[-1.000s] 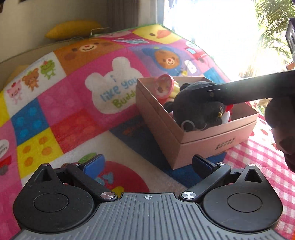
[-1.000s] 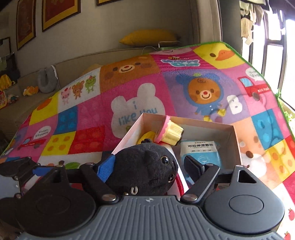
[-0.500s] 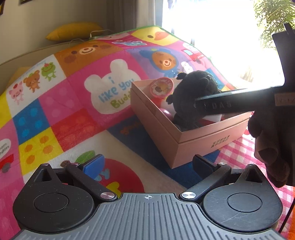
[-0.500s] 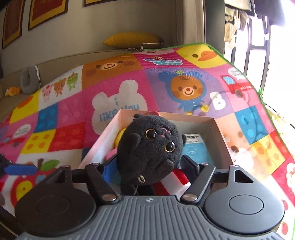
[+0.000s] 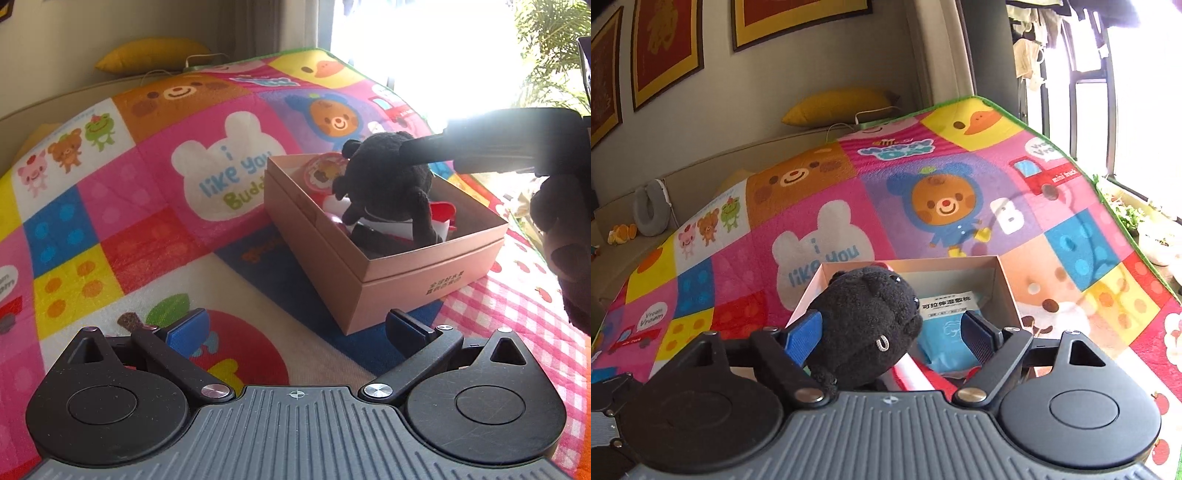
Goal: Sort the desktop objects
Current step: 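Press the plush cat down into the box with the right gripper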
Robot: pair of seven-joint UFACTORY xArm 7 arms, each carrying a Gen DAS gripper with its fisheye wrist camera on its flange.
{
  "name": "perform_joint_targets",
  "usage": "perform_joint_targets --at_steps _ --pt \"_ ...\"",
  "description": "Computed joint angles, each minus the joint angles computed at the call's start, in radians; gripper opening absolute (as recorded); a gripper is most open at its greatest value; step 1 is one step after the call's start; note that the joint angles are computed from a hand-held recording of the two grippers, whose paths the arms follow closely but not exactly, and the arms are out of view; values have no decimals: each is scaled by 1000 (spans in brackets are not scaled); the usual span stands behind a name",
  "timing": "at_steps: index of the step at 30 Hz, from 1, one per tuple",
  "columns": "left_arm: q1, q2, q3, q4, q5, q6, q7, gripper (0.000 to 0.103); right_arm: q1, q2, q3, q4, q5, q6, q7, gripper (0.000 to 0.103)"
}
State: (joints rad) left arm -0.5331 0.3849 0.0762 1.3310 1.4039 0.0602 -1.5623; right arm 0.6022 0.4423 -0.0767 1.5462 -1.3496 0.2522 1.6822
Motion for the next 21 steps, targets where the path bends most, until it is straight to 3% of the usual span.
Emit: perform_joint_targets --at_steps 2,3,6,8,11,13,15,17,18,21 --pt "0 4 -3 4 -2 -7 7 103 8 -18 -15 -12 -39 10 67 80" --pt "-2 5 -3 6 -2 -10 9 103 1 -20 -11 -10 -49 5 86 74" --pt "-10 5 2 8 4 -17 6 103 -29 5 27 21 25 -21 20 54" --pt "-16 -2 7 5 24 -15 -11 103 -15 27 29 43 70 -28 -37 52" --pt "-7 -16 -2 -6 61 -4 -41 103 49 31 -11 47 21 -40 -43 53" --pt "10 -20 -18 -11 66 1 -50 103 86 24 -27 42 -59 -37 -20 67" --pt "24 -17 -33 -12 55 4 -45 103 91 31 -4 48 -65 -11 -71 69" --pt "28 -13 -38 -12 49 -1 -46 103 43 59 76 70 62 43 -224 57" --pt "27 -13 -37 -12 56 -6 -54 103 35 73 81 79 119 49 -256 48" --pt "27 -19 -41 -22 71 -7 -65 103 58 74 8 56 162 -42 -168 49"
